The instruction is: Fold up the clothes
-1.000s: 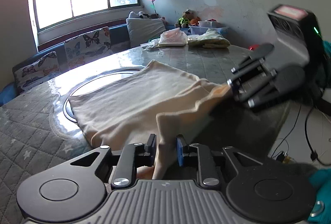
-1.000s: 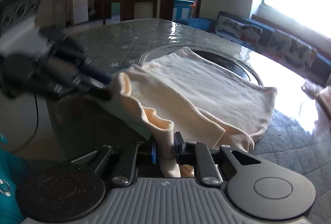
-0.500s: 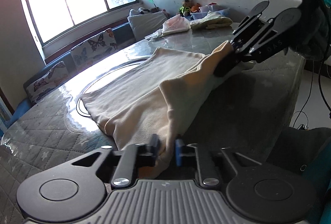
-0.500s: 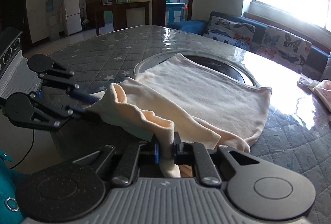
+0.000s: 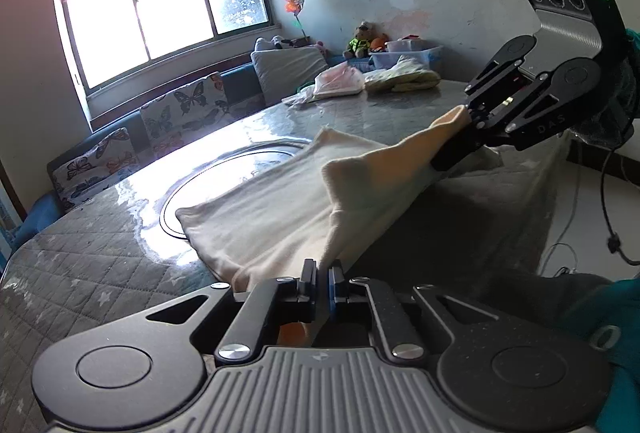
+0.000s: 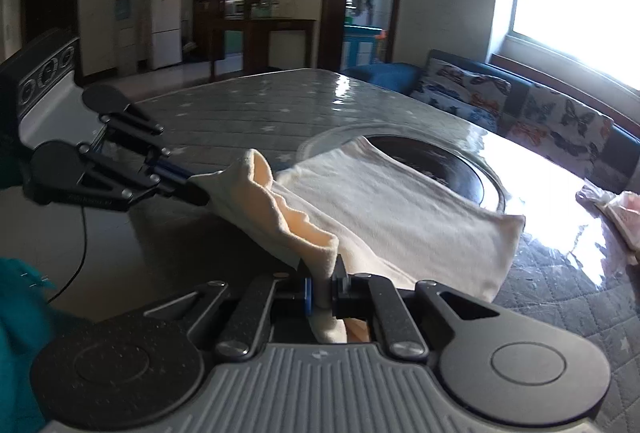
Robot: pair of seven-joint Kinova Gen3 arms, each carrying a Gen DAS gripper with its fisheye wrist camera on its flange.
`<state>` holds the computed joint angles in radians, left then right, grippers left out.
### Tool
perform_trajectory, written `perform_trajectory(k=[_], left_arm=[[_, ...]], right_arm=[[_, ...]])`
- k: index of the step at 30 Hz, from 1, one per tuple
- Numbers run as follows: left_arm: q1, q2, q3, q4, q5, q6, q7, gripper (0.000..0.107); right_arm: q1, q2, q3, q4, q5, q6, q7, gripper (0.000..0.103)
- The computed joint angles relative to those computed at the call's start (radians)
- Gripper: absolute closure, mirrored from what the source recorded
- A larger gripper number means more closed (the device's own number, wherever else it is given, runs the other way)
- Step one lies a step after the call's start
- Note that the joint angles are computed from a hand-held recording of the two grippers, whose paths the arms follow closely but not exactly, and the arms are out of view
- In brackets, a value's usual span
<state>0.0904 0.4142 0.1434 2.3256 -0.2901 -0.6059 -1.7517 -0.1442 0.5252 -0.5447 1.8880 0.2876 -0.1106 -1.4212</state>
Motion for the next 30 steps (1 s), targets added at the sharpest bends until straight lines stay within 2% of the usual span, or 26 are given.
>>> perform_trajectory(k=[5,8,11,16,21,26,30], left_arm=[[-0.064,-0.096,0.047,0.069,-0.100,0.014,0.098,0.101],[-0.036,-0.122,0.027,0.081,-0.091,0.025,0.097,0.101],[-0.020,-0.114,0.014,0.059,-0.079,0.033,0.088,0.101],[-0.025,-0.071,0.007,-0.021,-0.067,0.049,0.090,0.101],[-0.035,-0.011,0.014,-0.151,-0.072,0.114,0.099,0.101],[-0.006,0.080,-0.003,-0.312,-0.023,0.192,0.051,0.101],[0.012,0.183,-0.007,-0.480,0.030,0.303,0.034,0.101]], right_arm=[[0.091,-0.057,-0.128,0.037,0.010,0.067,0.005,0.096],[0.135,-0.079,-0.189,0.036,-0.021,0.121,0.036,0.096],[0.152,-0.077,-0.210,0.011,-0.058,0.152,0.072,0.096],[0.138,-0.043,-0.182,-0.062,-0.112,0.178,0.135,0.096],[0.113,0.014,-0.141,-0.185,-0.164,0.245,0.197,0.096],[0.052,0.093,-0.053,-0.344,-0.206,0.317,0.247,0.096],[-0.028,0.176,0.056,-0.496,-0.240,0.386,0.258,0.096]])
